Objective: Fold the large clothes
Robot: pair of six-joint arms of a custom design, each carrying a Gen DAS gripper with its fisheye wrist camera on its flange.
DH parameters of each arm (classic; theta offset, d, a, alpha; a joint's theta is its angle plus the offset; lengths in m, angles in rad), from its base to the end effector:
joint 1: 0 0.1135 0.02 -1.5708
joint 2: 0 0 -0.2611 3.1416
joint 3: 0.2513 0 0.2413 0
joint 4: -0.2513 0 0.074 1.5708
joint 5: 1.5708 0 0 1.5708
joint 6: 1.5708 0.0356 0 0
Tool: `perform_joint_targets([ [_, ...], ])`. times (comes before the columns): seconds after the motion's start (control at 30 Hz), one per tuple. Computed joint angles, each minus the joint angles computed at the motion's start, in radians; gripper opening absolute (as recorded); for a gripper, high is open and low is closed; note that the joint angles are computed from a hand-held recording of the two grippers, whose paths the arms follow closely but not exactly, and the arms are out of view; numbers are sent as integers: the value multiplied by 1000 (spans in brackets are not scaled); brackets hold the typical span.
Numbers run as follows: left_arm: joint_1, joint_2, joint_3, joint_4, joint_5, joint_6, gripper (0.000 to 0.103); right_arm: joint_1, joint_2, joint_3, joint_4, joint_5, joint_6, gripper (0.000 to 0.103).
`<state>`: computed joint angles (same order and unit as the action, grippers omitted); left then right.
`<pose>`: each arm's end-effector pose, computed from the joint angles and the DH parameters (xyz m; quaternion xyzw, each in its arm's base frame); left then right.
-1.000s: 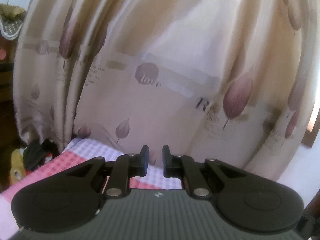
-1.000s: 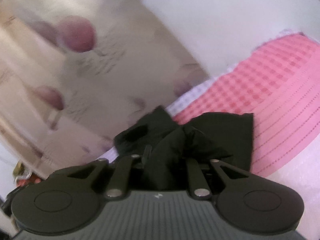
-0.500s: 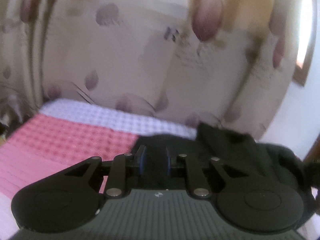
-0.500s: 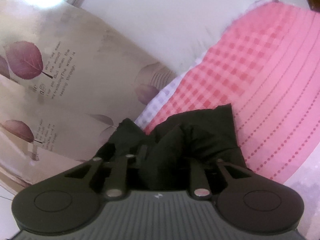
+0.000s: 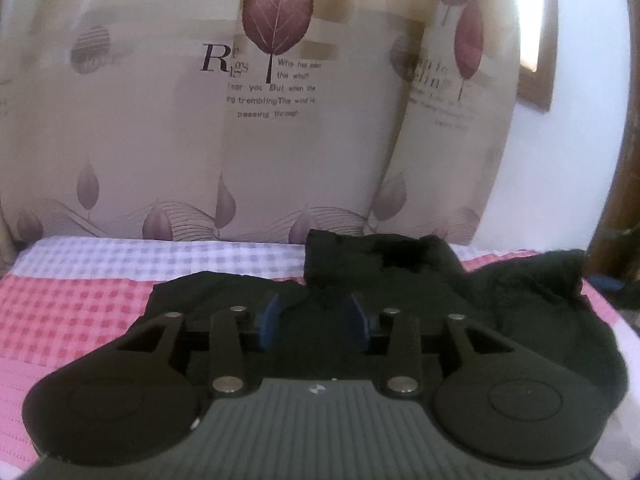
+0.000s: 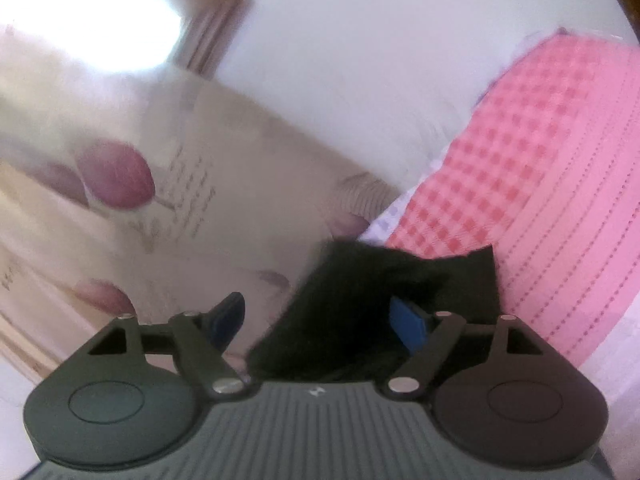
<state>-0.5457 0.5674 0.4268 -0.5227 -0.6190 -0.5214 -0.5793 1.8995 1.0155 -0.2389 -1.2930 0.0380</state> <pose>0.1140 -0.0450 0.2171 -0.1231 0.8577 0.0234 0.4987 0.2992 -0.1548 0.1424 0.1090 0.7821 0.5186 0.3278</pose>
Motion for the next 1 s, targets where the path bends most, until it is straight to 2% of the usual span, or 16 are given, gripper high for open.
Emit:
perform_joint_targets([
  [0.03, 34, 11, -7, 21, 31, 14, 40, -2, -25, -22, 28, -6, -6, 80],
  [0.1, 96, 21, -20, 60, 93, 34, 40, 18, -87, -47, -31, 23, -152, 80],
  [0.13, 121, 27, -32, 86, 116, 45, 40, 45, -130, -67, -69, 60, -264, 79],
  [0.17, 149, 46, -37, 115, 138, 58, 40, 94, -202, -114, -57, 151, -358, 78],
  [0.2, 172, 63, -40, 135, 157, 65, 40, 151, -271, -173, -1, 248, -406, 61],
  [0.23, 200, 85, -44, 160, 177, 73, 40, 215, -319, -216, 38, 333, -447, 38],
  [0.27, 232, 116, -48, 192, 202, 83, 40, 281, -340, -240, 69, 403, -463, 31],
  [0.33, 286, 172, -64, 259, 224, 106, 37, 387, -344, -273, 157, 510, -477, 24],
  [0.43, 388, 256, -100, 368, 244, 161, 34, 533, -297, -318, 351, 754, -515, 17],
  [0.47, 434, 280, -118, 412, 266, 182, 34, 547, -257, -300, 368, 780, -519, 17],
  [0.53, 544, 346, -146, 496, 341, 207, 32, 548, -189, -271, 396, 807, -511, 16],
  [0.67, 695, 488, -196, 682, 480, 216, 26, 510, -66, -196, 389, 751, -440, 13],
  [0.83, 665, 633, -240, 896, 431, 215, 25, 502, 11, -214, 498, 720, -359, 12],
  [1.0, 706, 683, -239, 937, 484, 211, 24, 484, 62, -206, 536, 669, -300, 12],
])
